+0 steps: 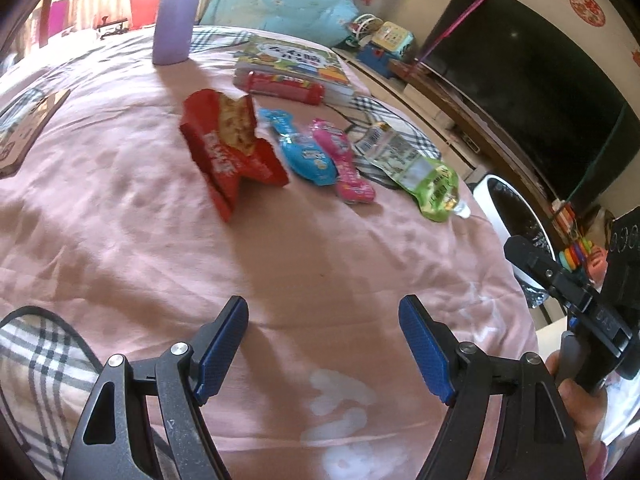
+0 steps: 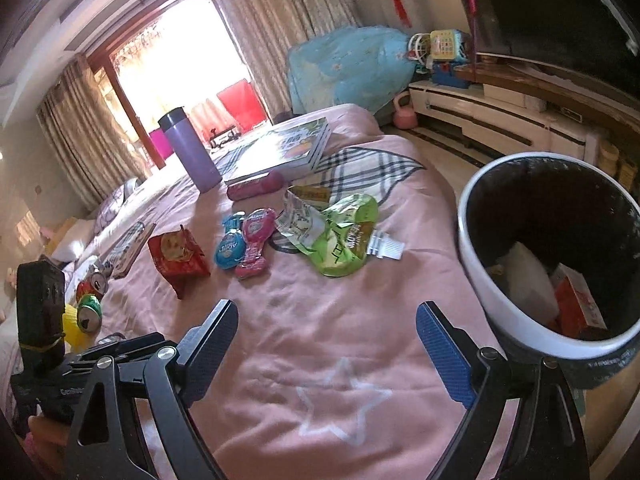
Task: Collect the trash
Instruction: 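Grasp the red chip bag with the left tool while the right tool grasps the green drink pouch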
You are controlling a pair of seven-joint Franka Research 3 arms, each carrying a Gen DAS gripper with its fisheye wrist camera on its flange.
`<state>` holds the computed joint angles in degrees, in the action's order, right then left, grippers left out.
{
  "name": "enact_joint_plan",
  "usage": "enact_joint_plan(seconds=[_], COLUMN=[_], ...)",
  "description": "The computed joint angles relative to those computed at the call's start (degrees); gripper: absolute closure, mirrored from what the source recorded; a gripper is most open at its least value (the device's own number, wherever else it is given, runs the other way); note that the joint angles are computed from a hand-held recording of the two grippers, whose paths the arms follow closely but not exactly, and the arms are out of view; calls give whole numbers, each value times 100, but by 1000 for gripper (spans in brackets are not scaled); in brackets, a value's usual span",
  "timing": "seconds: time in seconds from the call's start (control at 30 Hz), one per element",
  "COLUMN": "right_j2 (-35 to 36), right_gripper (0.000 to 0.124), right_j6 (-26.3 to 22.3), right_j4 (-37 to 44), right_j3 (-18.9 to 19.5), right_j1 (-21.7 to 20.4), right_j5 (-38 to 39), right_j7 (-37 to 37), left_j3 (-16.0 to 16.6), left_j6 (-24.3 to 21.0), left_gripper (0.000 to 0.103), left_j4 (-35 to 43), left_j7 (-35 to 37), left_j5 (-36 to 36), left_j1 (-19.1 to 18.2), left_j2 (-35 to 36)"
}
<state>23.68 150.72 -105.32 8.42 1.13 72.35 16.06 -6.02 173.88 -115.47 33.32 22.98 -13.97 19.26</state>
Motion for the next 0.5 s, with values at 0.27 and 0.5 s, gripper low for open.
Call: enact_joint_plan(seconds=[0.27,0.5], right_j2=[282,753], right_gripper=[32,31], right_j6=[43,45], right_j4=[421,1098], right_j3=[31,91], right_j1=[97,130], right_j5=[-613,-1280], right_j7=[254,680], left_j3=[200,428], left_j6=[-57,-211], left_gripper=[25,24], left_j4=[84,440], left_j7=[-247,-509], left_j5=[121,331], left_j1=[-12,-16], left_j2=[21,185])
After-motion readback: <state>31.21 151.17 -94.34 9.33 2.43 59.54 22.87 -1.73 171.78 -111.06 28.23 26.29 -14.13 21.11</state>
